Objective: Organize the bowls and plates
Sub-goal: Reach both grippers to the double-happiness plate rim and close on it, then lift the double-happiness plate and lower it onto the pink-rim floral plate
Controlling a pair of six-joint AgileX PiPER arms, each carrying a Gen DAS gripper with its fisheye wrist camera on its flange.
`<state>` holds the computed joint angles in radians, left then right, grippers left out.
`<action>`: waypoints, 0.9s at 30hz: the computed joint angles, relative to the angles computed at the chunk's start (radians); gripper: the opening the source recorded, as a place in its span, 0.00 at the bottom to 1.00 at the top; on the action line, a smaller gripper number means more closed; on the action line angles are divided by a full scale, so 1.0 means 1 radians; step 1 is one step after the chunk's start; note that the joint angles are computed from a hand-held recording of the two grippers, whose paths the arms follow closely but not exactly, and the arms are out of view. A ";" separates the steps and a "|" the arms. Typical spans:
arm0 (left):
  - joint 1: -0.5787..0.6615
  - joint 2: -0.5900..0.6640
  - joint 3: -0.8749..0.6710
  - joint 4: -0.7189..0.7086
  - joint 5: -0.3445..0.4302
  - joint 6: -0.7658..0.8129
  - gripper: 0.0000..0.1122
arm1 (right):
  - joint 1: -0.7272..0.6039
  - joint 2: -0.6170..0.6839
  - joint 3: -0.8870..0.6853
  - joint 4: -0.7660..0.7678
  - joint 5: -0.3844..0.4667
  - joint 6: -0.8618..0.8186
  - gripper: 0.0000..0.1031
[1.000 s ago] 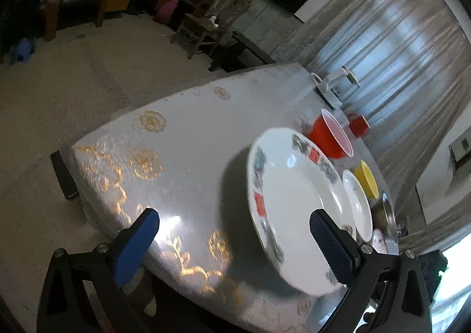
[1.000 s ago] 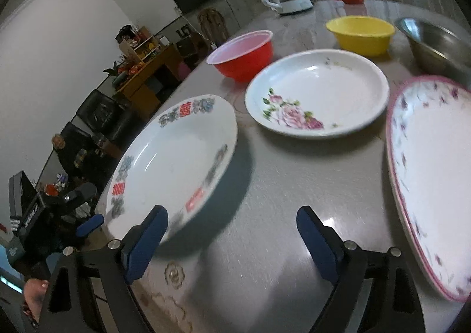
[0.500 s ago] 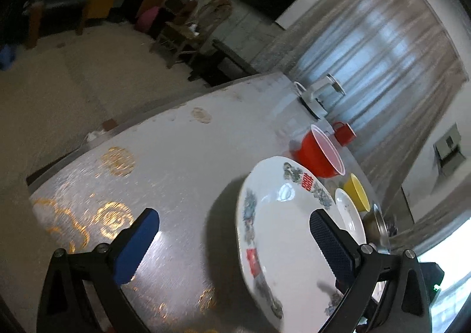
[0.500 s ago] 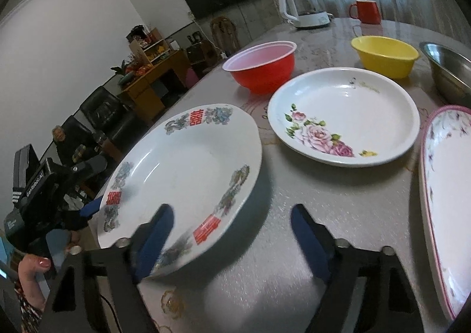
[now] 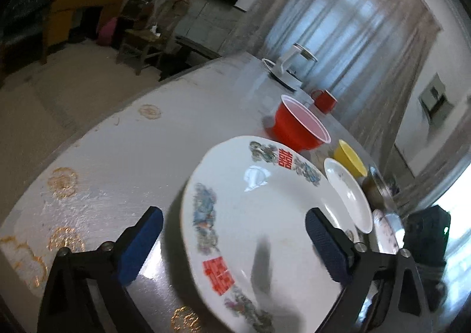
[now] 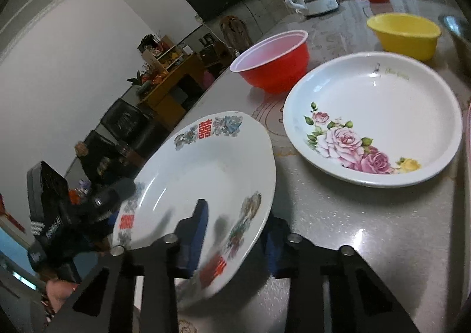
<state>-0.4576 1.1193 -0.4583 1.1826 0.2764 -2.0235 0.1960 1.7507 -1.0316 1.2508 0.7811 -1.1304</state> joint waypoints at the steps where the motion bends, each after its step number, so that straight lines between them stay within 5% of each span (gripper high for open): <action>1: 0.001 0.011 -0.006 -0.002 -0.009 0.015 0.84 | -0.003 0.008 -0.006 0.000 0.006 0.007 0.24; 11: -0.048 0.089 -0.054 0.015 0.037 0.097 0.70 | 0.015 0.004 -0.012 -0.031 -0.015 0.028 0.15; 16: -0.268 0.205 -0.128 0.009 0.366 0.161 0.69 | 0.015 0.015 -0.015 -0.013 -0.004 0.023 0.15; 21: -0.294 0.180 -0.096 0.028 0.404 0.080 0.58 | 0.012 0.009 -0.005 -0.009 -0.015 0.011 0.14; 27: -0.390 0.165 -0.072 0.030 0.475 0.016 0.58 | 0.036 -0.045 0.043 -0.021 -0.074 -0.022 0.16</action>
